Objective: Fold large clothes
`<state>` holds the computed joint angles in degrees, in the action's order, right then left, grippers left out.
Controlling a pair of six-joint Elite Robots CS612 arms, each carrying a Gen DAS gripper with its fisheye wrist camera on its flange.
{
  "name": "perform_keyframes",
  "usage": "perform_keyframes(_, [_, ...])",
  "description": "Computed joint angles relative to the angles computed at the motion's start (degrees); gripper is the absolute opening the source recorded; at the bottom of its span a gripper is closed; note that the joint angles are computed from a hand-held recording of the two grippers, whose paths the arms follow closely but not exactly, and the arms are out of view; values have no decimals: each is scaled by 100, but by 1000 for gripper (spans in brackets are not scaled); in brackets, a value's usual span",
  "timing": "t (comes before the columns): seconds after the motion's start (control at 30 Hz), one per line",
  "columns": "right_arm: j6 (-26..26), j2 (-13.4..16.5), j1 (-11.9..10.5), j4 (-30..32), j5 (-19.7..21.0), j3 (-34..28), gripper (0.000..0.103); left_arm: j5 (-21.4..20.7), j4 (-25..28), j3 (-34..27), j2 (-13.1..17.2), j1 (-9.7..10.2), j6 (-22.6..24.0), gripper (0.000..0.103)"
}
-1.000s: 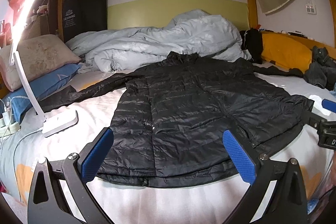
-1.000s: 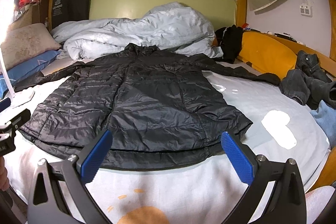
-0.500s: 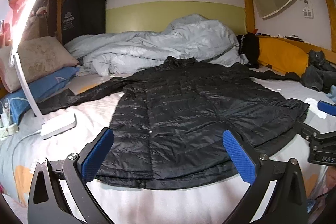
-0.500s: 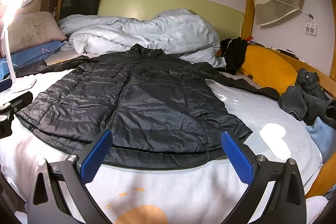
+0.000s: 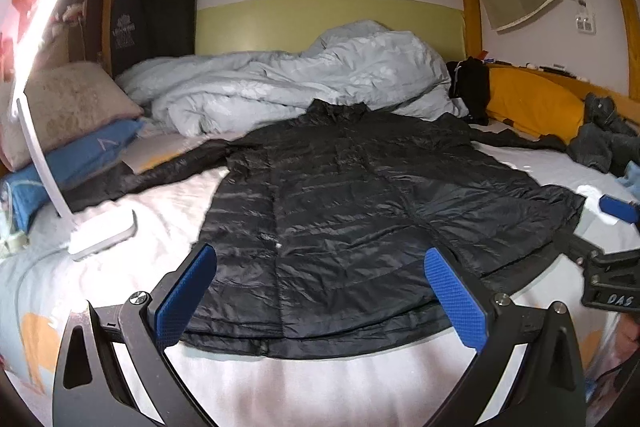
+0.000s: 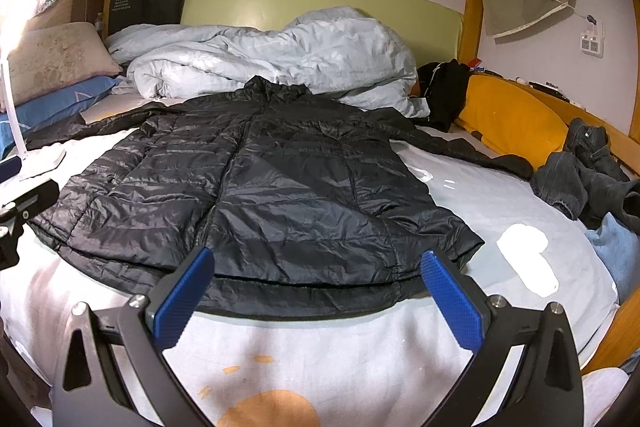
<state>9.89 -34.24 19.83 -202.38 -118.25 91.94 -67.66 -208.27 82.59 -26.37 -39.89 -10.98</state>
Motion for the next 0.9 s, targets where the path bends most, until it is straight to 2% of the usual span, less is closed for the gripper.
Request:
perform_keyframes(0.07, [-26,2,4,7,8,-6,103,-4,-108,-5,14,-4,-21,103])
perform_keyframes(0.13, [-37,8,8,32,-14,-23,103,207,-454,-25,89,-62,191,103])
perform_keyframes(0.2, [-37,13,10,27,-10,-28,103,452,-574,-35,118,-124,400,103])
perform_keyframes(0.27, [-25,9,8,26,4,-27,103,288,-548,-19,99,-120,606,103])
perform_keyframes(0.37, [38,5,8,9,11,-16,103,537,-815,-50,160,-173,765,103])
perform_keyframes(0.5, [181,-11,12,-67,-109,25,103,299,-984,18,128,-123,472,103])
perform_keyframes(0.57, [130,-16,9,-204,-45,53,103,533,-930,42,106,-139,206,103])
perform_keyframes(0.7, [59,7,38,-284,-184,30,103,566,-811,58,78,-119,172,103])
perform_keyframes(0.83, [-3,27,59,-358,-300,2,103,269,-533,95,22,-76,39,103])
perform_keyframes(0.9, [123,-4,31,-344,-171,44,103,207,-477,112,2,-67,-2,103])
